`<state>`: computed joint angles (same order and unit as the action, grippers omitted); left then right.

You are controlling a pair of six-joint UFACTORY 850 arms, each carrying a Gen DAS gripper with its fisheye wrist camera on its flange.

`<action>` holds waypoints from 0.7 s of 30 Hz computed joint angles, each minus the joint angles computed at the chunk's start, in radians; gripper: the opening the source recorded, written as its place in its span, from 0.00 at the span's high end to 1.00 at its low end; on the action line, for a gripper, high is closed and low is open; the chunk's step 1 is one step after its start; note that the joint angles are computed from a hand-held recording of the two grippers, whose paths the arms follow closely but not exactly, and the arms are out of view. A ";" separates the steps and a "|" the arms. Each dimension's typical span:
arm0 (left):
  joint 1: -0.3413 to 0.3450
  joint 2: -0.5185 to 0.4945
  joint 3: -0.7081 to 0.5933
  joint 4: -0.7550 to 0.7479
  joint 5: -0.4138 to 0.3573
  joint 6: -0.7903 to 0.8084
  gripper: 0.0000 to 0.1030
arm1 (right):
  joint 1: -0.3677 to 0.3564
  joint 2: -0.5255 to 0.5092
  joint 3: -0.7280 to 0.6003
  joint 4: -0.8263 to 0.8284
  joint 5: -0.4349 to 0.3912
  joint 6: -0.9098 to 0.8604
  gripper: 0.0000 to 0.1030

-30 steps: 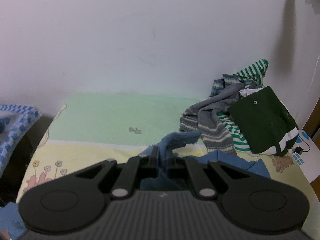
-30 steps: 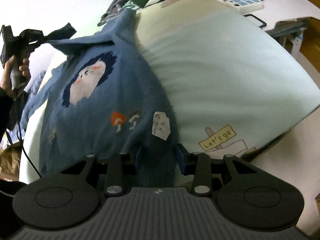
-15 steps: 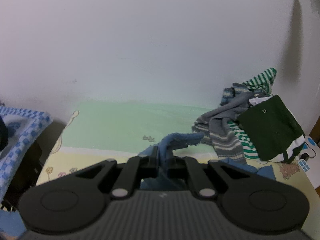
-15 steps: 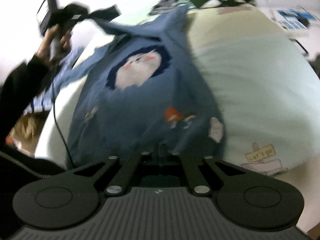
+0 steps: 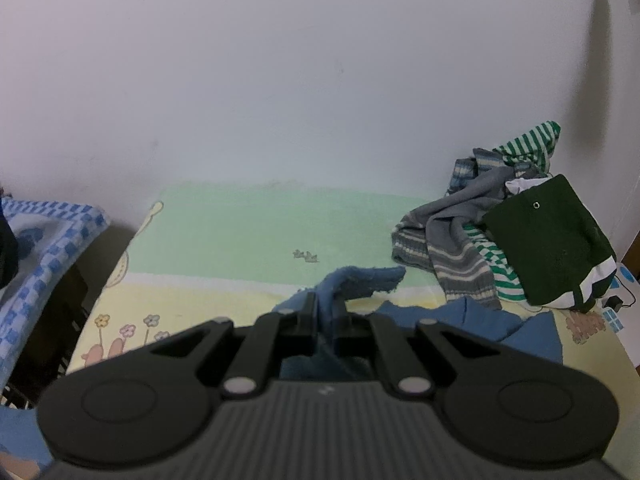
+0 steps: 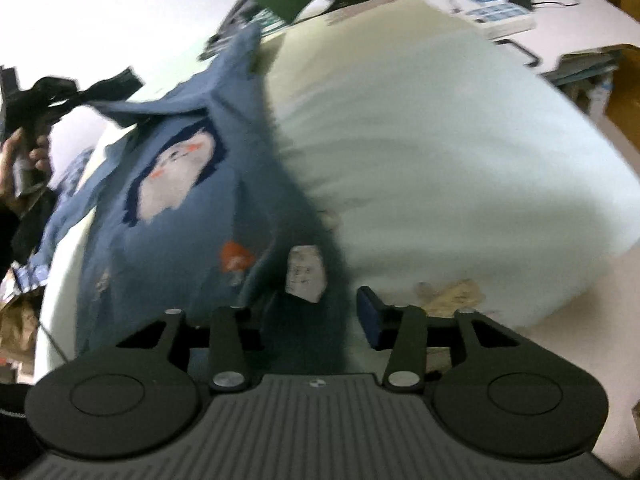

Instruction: Fold clothes

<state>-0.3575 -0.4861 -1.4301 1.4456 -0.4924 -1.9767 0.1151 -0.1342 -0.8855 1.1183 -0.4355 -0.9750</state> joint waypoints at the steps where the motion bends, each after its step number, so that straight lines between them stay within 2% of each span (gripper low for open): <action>1: 0.001 0.003 0.004 0.001 -0.002 -0.003 0.96 | 0.011 -0.001 -0.002 -0.021 0.010 0.012 0.83; 2: 0.002 0.005 0.009 0.003 -0.004 -0.006 0.96 | 0.022 0.003 -0.002 -0.046 0.034 0.027 0.94; 5: 0.001 0.012 0.017 0.015 -0.028 -0.011 0.96 | 0.028 0.026 0.005 -0.009 0.052 -0.011 0.94; 8: 0.000 0.022 0.026 0.045 -0.049 -0.039 0.96 | 0.052 0.064 0.009 -0.051 0.080 -0.061 0.94; 13: 0.007 0.031 0.038 0.069 -0.063 -0.046 0.96 | 0.089 0.075 -0.028 -0.254 -0.031 -0.064 0.93; 17: 0.019 0.032 0.048 0.049 -0.065 -0.018 0.96 | 0.068 0.014 -0.087 -0.228 -0.303 -0.088 0.90; 18: 0.024 0.033 0.053 0.042 -0.060 -0.017 0.96 | 0.060 0.004 -0.094 -0.217 -0.342 -0.087 0.89; 19: 0.028 0.034 0.058 0.034 -0.055 -0.015 0.96 | 0.053 0.001 -0.095 -0.204 -0.362 -0.086 0.89; 21: 0.037 0.038 0.068 0.022 -0.041 -0.014 0.96 | 0.042 0.020 -0.080 -0.178 -0.314 -0.085 0.75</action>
<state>-0.3208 -0.4481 -1.3618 1.4678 -0.5334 -1.9908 0.1572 -0.1138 -0.9658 0.9404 -0.7490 -1.0598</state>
